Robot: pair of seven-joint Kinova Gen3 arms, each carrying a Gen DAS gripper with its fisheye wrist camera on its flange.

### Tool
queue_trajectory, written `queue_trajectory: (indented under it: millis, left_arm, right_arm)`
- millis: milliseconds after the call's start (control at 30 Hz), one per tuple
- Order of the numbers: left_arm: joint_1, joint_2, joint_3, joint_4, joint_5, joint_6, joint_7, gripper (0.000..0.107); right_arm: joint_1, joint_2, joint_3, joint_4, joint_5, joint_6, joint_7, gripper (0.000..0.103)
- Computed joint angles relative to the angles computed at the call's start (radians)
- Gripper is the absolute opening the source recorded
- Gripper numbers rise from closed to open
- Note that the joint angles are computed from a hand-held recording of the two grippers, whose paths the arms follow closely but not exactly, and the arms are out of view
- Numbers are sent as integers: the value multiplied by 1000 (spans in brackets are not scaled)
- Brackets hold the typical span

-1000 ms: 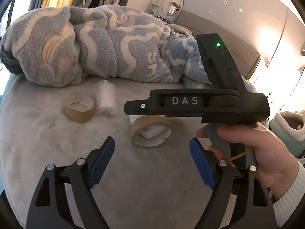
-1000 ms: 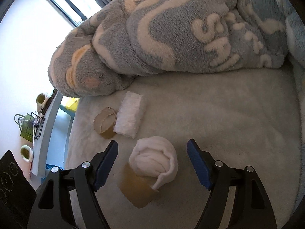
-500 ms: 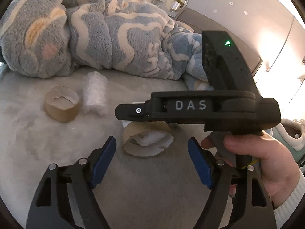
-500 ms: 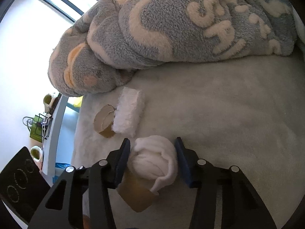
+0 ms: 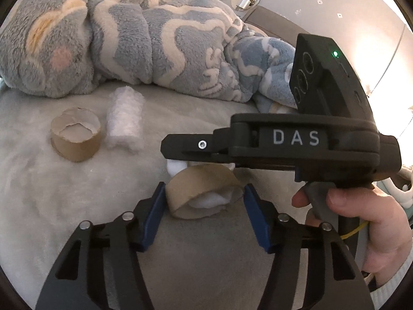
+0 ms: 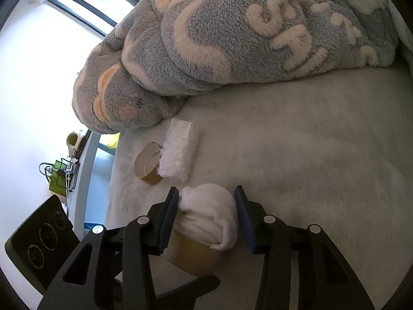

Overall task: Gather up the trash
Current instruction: 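Pull the white cloth up with the right tool while the left tool holds the tape roll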

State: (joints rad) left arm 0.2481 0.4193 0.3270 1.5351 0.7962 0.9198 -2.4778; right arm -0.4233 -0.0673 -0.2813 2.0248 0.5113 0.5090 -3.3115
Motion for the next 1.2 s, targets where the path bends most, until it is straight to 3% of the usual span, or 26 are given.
queue_trajectory:
  millis: [500,867,1200]
  left_arm:
    - [-54,-53,-22,46,50,56,-82,60]
    - [-94,-147,-68,125,109,108,-167,60]
    - [-132,-249,-149,184,118,140,-181,60]
  right_arm:
    - [-40,10,-25,-26,92,86,-133,43]
    - [-147,30,-63,-58,250,217,-362,42]
    - [-264,75,-71,-126,313,337,-443,42]
